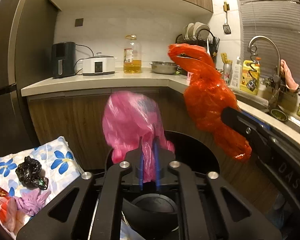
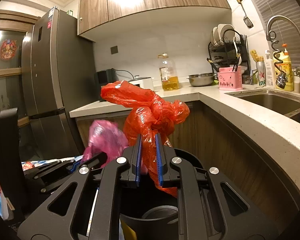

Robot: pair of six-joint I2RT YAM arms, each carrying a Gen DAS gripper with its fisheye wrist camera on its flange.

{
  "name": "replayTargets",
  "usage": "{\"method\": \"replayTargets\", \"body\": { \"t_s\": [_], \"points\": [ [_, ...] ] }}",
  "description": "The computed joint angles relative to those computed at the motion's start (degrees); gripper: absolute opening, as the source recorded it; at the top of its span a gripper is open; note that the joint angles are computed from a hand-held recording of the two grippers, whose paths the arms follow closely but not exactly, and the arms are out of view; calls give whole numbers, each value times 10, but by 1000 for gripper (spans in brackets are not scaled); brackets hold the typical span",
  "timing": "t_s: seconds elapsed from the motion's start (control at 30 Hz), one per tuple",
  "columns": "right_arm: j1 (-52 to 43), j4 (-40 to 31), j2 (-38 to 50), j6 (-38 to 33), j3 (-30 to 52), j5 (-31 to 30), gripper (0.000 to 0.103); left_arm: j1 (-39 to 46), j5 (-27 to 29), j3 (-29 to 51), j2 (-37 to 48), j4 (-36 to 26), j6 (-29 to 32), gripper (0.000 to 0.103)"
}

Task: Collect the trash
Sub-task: 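Open both tools to drop the bags into the bin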

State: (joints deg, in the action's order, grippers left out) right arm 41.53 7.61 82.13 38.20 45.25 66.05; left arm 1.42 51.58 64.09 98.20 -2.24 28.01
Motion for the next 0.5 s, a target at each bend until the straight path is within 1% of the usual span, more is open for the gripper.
{"method": "replayTargets", "body": {
  "t_s": [0.03,0.07,0.1,0.17,0.2,0.23,0.27,0.33,0.37,0.4,0.43,0.5],
  "points": [
    [-3,-1,-1,5,-2,-4,18,0,-4,0,3,2,2,27],
    [-5,-5,-2,8,-1,-6,21,1,-4,0,6,3,0,33],
    [-7,-10,-2,13,-1,-6,25,3,-4,2,10,6,-4,42],
    [-10,-16,-3,20,-3,-7,30,8,1,14,21,-7,-4,48],
    [-11,-24,-5,25,-2,-5,31,8,-1,16,23,-7,-6,55],
    [-11,-28,-7,29,-3,-3,32,11,-8,13,24,6,-17,61],
    [-9,-38,-9,39,-2,1,34,15,-11,14,25,9,-21,63],
    [-2,-56,-10,56,1,10,37,24,-16,19,26,7,-32,71],
    [3,-67,-8,64,5,16,41,29,-16,19,26,8,-39,72],
    [8,-79,-6,73,8,20,45,38,-14,18,24,10,-46,76],
    [14,-91,-2,83,13,25,47,44,-15,14,21,16,-51,81],
    [26,-120,7,106,26,35,52,59,-24,0,11,29,-59,85]
  ]
}}
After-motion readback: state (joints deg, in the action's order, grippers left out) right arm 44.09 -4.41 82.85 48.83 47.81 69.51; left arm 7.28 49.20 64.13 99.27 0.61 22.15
